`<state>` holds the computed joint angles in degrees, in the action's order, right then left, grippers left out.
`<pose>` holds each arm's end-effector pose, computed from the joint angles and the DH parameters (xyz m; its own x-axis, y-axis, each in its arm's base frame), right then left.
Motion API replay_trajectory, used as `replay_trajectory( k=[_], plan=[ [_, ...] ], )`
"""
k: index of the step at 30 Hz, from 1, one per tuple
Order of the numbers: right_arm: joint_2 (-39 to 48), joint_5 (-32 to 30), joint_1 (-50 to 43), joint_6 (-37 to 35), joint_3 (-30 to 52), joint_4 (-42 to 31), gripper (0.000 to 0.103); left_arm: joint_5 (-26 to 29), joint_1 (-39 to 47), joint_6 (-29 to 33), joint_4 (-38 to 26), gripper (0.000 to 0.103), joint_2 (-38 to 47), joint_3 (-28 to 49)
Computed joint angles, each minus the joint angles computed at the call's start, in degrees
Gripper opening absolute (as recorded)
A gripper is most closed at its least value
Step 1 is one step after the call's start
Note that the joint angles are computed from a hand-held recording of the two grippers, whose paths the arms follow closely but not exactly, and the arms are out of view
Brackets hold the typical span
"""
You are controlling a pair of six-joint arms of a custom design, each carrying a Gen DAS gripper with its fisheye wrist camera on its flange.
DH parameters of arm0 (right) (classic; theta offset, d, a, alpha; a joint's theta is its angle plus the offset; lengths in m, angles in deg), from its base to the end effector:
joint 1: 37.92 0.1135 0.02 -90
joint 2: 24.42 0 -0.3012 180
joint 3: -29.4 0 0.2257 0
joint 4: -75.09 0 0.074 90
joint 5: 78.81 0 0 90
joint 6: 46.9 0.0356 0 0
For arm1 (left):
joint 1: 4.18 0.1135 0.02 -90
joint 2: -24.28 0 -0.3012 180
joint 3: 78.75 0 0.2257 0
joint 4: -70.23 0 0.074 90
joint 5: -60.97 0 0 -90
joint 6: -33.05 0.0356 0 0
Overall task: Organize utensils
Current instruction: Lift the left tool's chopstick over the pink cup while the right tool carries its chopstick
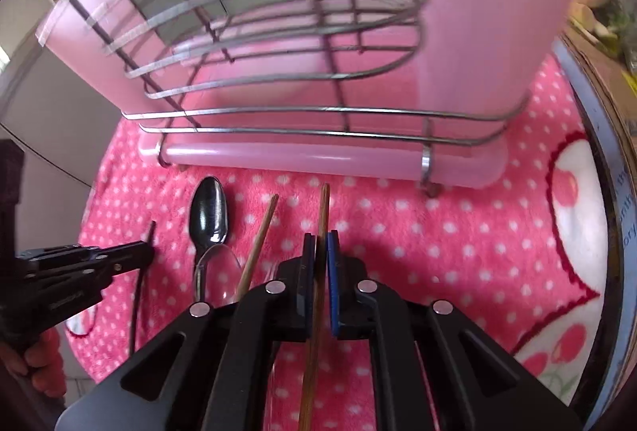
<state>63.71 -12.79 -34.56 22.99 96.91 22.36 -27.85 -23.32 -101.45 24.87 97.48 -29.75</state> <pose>0.2507 0.0292 0.2330 -0.8397 -0.3640 -0.4029 -0.4883 0.8308 0.2671 0.1671 -0.0588 0.2066 -0.8659 -0.4412 -0.2356 -0.3818 0.8873 -0.2585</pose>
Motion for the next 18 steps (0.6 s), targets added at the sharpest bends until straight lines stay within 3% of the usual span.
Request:
replay_trajectory(
  k=[9, 15, 18],
  plan=[
    [-2.35, -15.04, -19.86, -13.84, 5.30, -12.72, 0.006, -1.61, -0.49, -2.96, -3.99, 0.004, -12.79, -1.44],
    [-2.63, -22.72, -29.19, -21.82, 11.44, -22.81, 0.006, -9.25, -6.32, -6.66, -11.06, 0.004, -19.01, 2.88],
    [-4.98, -25.20, -31.03, -23.00, 10.80, -23.63, 0.006, -14.56, -12.51, -10.18, -12.98, 0.004, -20.54, 5.23]
  ],
)
